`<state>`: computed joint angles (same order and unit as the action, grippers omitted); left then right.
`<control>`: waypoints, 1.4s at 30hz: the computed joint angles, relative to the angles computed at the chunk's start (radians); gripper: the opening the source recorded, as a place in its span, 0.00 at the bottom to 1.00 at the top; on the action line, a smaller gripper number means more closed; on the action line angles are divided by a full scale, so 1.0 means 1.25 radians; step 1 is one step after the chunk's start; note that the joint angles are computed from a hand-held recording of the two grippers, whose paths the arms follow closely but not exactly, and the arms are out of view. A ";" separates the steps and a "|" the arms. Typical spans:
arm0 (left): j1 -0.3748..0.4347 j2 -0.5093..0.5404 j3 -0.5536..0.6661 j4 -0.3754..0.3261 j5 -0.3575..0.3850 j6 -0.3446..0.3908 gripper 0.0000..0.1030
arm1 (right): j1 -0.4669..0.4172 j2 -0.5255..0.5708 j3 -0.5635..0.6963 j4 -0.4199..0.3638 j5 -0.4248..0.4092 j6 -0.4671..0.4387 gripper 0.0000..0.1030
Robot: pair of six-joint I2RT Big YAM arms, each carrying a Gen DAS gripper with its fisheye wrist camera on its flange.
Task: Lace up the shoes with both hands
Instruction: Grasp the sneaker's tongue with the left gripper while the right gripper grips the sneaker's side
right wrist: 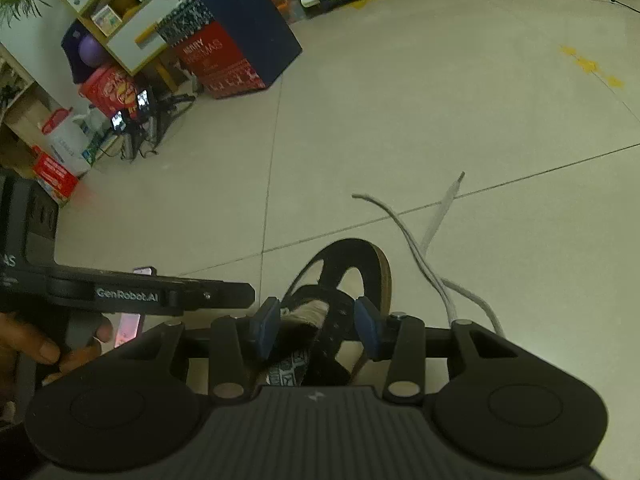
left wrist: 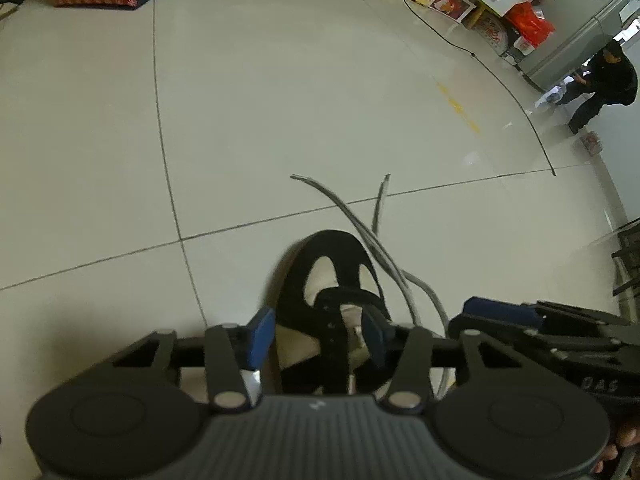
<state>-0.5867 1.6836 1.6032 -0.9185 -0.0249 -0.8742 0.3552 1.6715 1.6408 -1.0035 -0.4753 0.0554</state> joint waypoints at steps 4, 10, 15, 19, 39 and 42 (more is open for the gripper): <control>0.002 -0.003 -0.006 0.026 0.013 0.011 0.41 | 0.007 -0.004 -0.012 -0.024 0.011 -0.030 0.44; 0.004 -0.005 -0.022 0.129 0.054 0.039 0.22 | 0.024 0.001 -0.022 -0.067 0.031 -0.071 0.44; 0.003 0.022 -0.011 0.153 0.117 0.068 0.01 | 0.030 -0.002 -0.033 -0.084 0.041 -0.103 0.34; -0.003 0.043 0.002 0.126 0.152 0.098 0.00 | 0.021 -0.002 -0.036 -0.091 0.006 -0.099 0.17; -0.044 0.079 0.110 -0.099 -0.018 0.252 0.31 | 0.038 -0.001 -0.015 -0.115 0.029 -0.113 0.31; -0.053 0.117 0.152 -0.170 -0.034 0.263 0.29 | 0.042 0.001 -0.024 -0.116 0.044 -0.121 0.31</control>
<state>-0.6528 1.8298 1.7936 -1.1314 -0.0673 -0.5458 0.4076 1.6723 1.6112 -1.1490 -0.4201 -0.0962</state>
